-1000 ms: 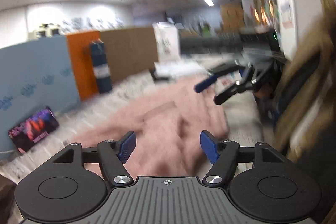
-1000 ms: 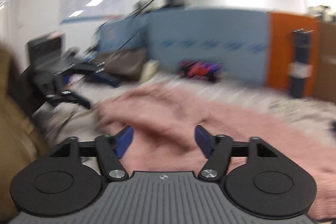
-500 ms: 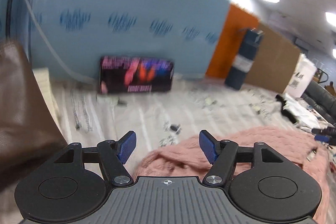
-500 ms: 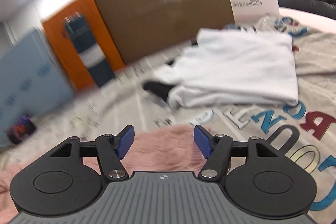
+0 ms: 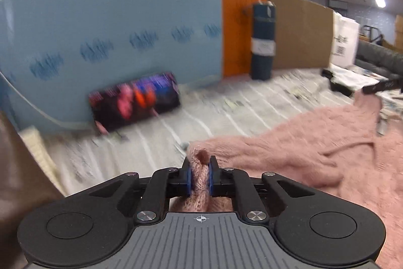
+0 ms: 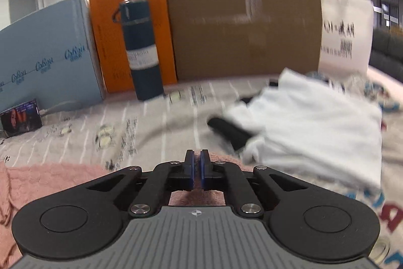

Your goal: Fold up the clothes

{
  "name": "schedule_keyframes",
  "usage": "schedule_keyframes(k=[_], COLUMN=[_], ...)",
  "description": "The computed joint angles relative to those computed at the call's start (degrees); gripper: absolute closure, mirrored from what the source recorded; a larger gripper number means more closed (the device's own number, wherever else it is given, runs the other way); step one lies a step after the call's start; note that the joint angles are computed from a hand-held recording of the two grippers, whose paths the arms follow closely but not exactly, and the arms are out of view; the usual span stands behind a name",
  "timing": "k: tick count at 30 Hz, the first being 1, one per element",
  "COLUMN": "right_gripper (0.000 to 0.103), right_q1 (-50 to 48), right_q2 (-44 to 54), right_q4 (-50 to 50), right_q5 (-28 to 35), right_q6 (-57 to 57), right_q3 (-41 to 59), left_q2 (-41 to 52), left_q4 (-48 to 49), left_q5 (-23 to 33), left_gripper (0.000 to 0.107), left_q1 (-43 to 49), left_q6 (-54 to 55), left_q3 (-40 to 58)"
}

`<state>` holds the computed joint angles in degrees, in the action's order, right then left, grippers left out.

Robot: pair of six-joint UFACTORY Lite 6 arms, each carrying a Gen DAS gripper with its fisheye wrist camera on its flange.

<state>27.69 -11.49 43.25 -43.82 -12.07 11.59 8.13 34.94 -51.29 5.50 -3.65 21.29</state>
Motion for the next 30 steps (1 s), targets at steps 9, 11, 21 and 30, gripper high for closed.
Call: schedule_keyframes(k=[9, 11, 21, 30], right_gripper=[0.100, 0.100, 0.039, 0.039], right_q1=[-1.6, -4.7, -2.4, 21.5], right_q2=[18.1, 23.1, 21.7, 10.4], right_q4=[4.1, 1.2, 6.3, 8.7], right_q5=[-7.5, -5.0, -5.2, -4.9], right_q6=[-7.1, -4.3, -0.8, 4.3], right_q3=[14.9, 17.4, 15.7, 12.9], left_q2=[6.2, 9.9, 8.2, 0.9], left_q4=[-13.6, -13.7, -12.3, -17.5], left_q5=[1.9, 5.1, 5.9, 1.8], left_gripper=[0.096, 0.093, 0.032, 0.014], left_q1=[-5.2, -5.4, 1.8, 3.4], left_q6=[7.4, 7.1, 3.9, 14.3], left_q3=[7.1, 10.6, 9.3, -2.8])
